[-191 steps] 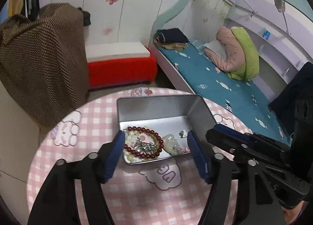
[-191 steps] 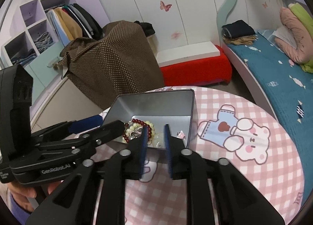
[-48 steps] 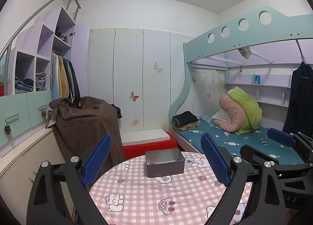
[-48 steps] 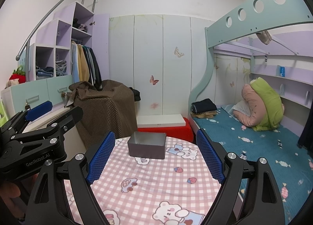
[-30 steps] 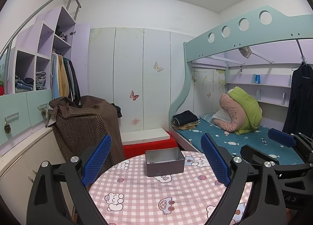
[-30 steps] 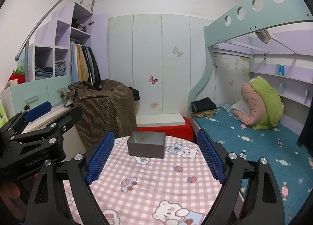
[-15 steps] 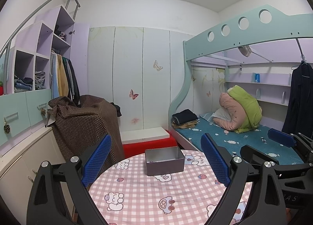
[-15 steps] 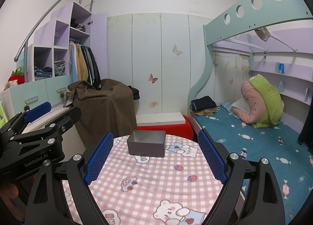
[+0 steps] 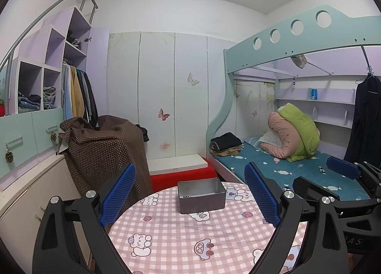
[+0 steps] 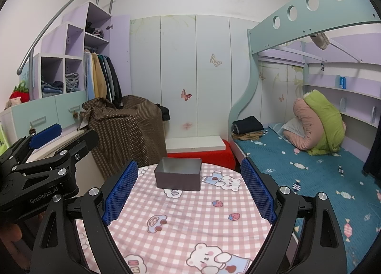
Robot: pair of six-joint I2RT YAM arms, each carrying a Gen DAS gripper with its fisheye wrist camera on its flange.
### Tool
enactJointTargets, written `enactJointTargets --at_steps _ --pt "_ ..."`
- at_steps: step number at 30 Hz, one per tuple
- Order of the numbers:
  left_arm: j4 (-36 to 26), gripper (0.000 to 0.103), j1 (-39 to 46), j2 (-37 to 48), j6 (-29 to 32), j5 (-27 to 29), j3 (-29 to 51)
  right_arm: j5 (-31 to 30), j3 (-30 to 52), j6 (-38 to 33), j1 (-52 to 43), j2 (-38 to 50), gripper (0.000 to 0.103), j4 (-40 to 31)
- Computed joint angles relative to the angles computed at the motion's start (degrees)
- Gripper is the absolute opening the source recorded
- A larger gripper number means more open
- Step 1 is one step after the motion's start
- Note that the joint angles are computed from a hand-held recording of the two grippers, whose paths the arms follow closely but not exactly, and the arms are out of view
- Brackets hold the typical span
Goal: Organize jewelry
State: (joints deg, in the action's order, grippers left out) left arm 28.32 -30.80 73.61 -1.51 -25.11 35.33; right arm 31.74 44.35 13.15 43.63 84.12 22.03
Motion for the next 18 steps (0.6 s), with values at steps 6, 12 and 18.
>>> enactJointTargets --at_steps 6,12,18 --pt "-0.3 0.090 0.3 0.0 -0.1 0.4 0.0 -0.1 0.0 0.0 -0.1 0.0 0.086 -0.1" --pt "-0.3 0.090 1.8 -0.2 0.1 1.6 -0.4 0.1 -0.2 0.5 0.1 0.5 0.086 0.2" --pt "-0.4 0.090 2.1 -0.2 0.1 2.0 -0.4 -0.1 -0.2 0.4 -0.1 0.6 0.086 0.3"
